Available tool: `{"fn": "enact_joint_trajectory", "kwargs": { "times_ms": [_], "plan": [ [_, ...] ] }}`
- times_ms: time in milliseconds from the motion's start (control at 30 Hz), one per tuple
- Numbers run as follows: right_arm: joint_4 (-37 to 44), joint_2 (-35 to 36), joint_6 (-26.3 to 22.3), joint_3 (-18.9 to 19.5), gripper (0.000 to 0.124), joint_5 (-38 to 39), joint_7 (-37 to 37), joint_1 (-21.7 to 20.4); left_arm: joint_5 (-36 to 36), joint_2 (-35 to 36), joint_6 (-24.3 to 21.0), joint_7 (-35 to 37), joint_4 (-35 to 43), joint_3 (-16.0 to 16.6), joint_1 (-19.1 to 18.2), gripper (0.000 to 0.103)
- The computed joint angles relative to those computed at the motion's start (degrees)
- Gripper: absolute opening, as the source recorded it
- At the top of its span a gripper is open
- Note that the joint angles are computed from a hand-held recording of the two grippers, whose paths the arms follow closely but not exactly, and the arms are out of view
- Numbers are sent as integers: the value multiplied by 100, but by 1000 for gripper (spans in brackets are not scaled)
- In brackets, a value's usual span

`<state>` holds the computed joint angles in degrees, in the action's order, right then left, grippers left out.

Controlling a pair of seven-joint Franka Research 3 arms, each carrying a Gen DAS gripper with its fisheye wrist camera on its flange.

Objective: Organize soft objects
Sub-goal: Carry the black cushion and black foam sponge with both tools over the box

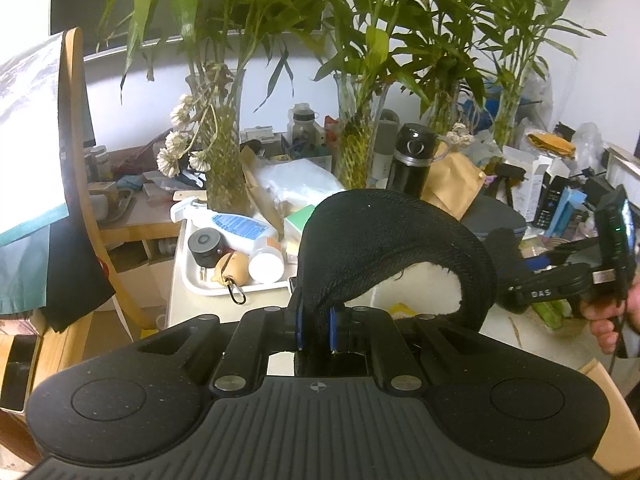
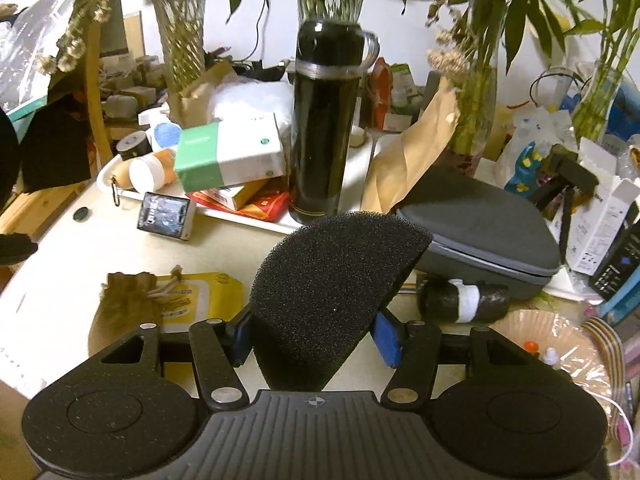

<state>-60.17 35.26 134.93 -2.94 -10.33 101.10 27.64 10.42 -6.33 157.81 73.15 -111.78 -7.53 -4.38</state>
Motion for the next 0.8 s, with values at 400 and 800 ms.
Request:
{"fn": "enact_joint_trajectory", "kwargs": {
  "times_ms": [400, 800],
  "plan": [
    [-1892, -1736, 696, 412, 62, 275, -254, -169, -96, -429, -259, 36, -141, -45, -154, 12],
    [-2660, -2657, 689, 850, 63, 799, -972, -234, -612, -783, -1271, 707, 34, -7, -481, 12]
  ]
}}
